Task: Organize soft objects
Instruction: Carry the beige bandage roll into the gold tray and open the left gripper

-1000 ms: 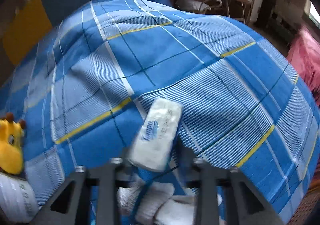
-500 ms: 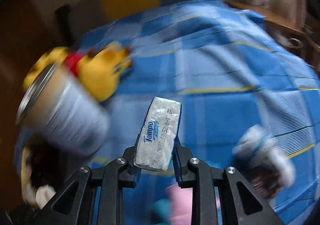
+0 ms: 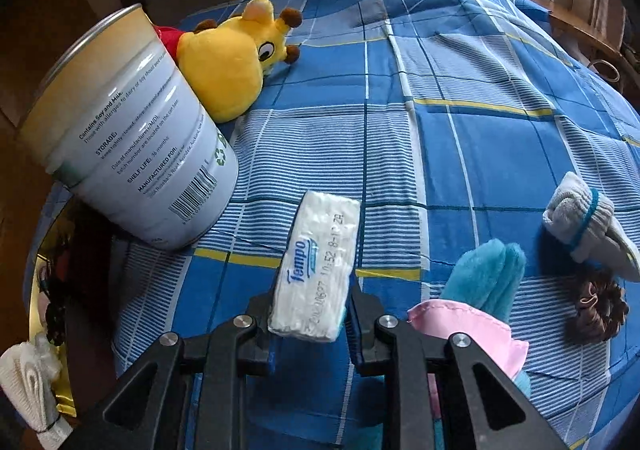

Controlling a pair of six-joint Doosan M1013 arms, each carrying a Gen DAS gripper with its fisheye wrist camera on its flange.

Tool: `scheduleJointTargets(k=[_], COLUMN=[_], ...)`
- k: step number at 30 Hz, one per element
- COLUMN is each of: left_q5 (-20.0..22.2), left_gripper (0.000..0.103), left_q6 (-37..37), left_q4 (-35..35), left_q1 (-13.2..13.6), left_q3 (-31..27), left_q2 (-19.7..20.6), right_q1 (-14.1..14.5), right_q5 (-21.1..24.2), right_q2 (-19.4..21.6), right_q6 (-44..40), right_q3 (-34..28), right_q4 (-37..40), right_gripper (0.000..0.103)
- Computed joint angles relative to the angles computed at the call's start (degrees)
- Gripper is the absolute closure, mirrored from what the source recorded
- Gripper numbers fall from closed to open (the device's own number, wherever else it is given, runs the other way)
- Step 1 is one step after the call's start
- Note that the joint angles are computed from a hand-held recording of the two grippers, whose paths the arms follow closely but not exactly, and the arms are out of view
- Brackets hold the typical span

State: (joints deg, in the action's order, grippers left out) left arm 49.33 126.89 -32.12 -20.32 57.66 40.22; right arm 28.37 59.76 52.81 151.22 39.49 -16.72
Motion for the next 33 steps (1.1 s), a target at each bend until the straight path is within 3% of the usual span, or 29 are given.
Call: scheduleJointTargets(k=[10, 15, 18, 23, 30, 33], left_q5=[-1.40, -4.48, -5.19, 1.04, 9.16, 14.10], left_gripper=[0.052, 0.052, 0.052, 0.052, 0.048, 0.037], left_q6=[-1.23, -9.27, -18.13, -33.89, -45.34, -46.87], left_q4=[-2.61, 0.52, 5.79, 11.97, 18.51, 20.44], left_q1=[2.55, 5.19, 6.99, 10.05, 11.31, 11.31], left_q3=[0.70, -1.75, -5.12, -15.21, -28.73, -36.59], left_q2=[-0.88, -0.07, 1.72, 7.50, 15.70, 20.09], right_q1=[0.68, 0.92, 1.04, 1.24, 1.25, 1.24], right_q5=[7.69, 8.82, 9.20, 9.44, 9.04, 9.50], right_q2=[4.10, 4.61, 4.86, 4.86, 4.54, 4.72], right_q6=[-1.28, -1.52, -1.52, -1.19, -0.63, -0.85], right_q3=[-7.78, -8.72, -9.12, -9.17, -8.53, -8.90], right_q4=[-1.92, -2.66, -3.12, -3.66, -3.90, -3.83], right_gripper=[0.079, 0.079, 0.079, 0.079, 0.079, 0.079])
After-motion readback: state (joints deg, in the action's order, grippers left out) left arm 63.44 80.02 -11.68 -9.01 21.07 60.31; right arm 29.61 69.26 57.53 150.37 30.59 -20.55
